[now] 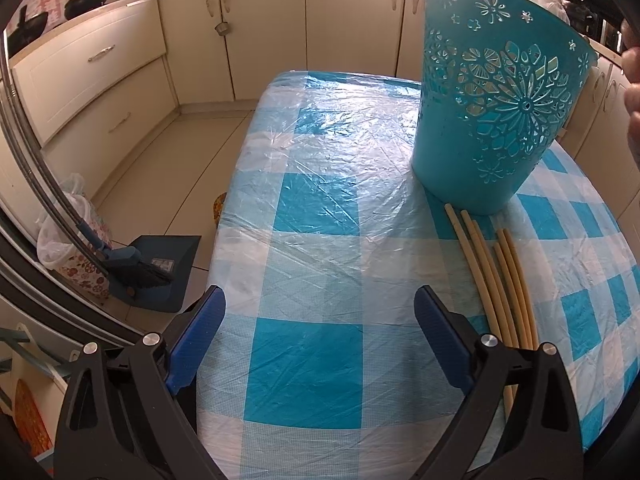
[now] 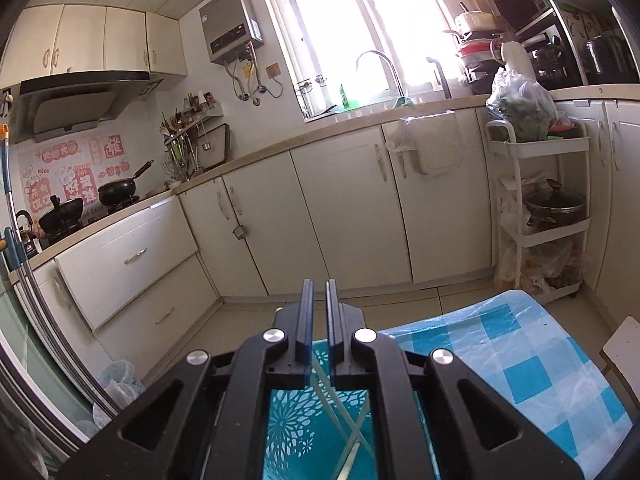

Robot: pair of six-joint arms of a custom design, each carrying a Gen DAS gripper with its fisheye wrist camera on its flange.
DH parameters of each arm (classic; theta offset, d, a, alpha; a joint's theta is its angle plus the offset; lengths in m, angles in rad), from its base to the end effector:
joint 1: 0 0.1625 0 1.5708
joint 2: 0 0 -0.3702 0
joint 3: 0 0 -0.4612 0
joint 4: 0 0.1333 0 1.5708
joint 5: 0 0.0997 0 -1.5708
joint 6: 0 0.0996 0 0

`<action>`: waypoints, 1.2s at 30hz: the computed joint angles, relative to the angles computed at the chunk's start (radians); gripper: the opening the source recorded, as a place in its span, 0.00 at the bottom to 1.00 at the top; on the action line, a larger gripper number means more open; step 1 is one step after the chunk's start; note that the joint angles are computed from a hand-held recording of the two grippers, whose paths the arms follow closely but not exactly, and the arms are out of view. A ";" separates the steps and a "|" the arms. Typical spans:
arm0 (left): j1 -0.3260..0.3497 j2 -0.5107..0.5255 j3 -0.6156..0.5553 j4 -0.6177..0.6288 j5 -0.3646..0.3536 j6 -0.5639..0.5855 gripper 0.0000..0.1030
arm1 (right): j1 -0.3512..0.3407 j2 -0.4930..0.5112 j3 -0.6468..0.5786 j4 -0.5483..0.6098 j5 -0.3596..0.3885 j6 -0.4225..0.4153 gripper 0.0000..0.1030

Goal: Organize utensils
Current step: 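Move the right tool back down to the chopstick pile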

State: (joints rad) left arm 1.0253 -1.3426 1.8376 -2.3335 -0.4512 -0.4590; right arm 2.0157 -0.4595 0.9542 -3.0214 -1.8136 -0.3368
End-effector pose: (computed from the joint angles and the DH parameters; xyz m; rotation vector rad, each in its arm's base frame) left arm -0.1193 -0.6262 0.2885 -0.0870 2.1235 -0.8888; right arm 0.4749 -0.7420 0.1334 0.8490 -2.4969 1.3788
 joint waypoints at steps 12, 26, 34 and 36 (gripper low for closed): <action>0.002 -0.004 0.003 0.004 -0.002 -0.005 0.89 | -0.013 -0.289 0.456 -0.056 -0.084 -0.055 0.29; 0.017 -0.001 -0.011 0.037 -0.022 -0.038 0.89 | -0.039 -0.236 0.432 0.335 -0.323 0.014 0.28; 0.017 0.008 -0.022 0.062 -0.020 -0.052 0.89 | -0.032 -0.218 0.426 0.355 -0.367 -0.004 0.28; 0.017 0.008 -0.022 0.069 -0.019 -0.057 0.89 | -0.033 -0.219 0.427 0.359 -0.366 -0.004 0.28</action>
State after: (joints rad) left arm 1.0419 -1.3347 1.8151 -2.2648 -0.4706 -0.5163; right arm 1.9829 -0.6781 1.3815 -2.6624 -2.1797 -0.3409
